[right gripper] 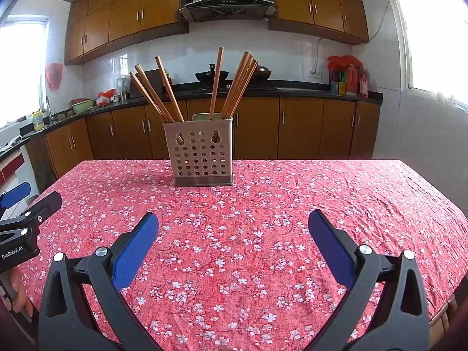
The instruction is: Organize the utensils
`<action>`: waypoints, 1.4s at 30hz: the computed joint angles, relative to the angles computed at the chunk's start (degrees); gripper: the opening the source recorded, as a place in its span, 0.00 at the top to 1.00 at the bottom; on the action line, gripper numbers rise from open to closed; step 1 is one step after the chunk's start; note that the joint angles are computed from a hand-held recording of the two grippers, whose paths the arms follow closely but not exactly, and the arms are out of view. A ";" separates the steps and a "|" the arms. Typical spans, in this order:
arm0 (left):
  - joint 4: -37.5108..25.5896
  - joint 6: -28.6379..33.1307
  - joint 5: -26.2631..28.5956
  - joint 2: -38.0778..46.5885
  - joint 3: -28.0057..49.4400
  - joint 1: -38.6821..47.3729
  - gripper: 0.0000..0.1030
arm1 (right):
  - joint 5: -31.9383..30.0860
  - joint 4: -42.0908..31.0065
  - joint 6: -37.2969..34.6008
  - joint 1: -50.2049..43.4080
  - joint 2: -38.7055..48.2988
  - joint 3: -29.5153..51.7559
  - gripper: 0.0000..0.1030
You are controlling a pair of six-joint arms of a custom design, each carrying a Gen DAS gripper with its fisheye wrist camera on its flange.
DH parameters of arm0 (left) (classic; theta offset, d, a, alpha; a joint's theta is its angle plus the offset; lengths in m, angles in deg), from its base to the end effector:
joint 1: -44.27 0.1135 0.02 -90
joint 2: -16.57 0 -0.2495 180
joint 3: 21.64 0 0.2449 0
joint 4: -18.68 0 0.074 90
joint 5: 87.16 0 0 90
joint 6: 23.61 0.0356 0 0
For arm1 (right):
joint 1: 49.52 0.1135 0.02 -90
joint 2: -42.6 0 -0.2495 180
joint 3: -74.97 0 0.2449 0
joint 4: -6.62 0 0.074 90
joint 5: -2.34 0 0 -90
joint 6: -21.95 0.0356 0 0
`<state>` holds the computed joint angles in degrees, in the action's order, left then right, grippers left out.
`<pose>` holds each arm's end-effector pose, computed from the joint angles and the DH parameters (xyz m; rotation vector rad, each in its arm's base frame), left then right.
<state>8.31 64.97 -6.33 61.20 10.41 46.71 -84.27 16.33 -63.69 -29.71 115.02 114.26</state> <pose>0.1816 0.0134 0.1929 -0.1707 1.9624 0.1693 0.2361 0.0828 0.1740 -0.2286 1.9719 0.2154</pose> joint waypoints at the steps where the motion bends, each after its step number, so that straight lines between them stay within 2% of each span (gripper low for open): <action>1: 0.16 -0.01 -0.15 0.23 0.00 -0.08 0.04 | 0.05 -0.04 -0.01 0.03 -0.01 0.00 0.02; 42: 1.61 0.41 0.96 2.44 0.43 0.30 0.04 | -2.29 -0.20 0.46 -2.19 0.59 0.04 0.02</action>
<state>9.92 65.38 -5.38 63.64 10.84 47.01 -86.56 16.14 -63.23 -31.90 115.61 114.30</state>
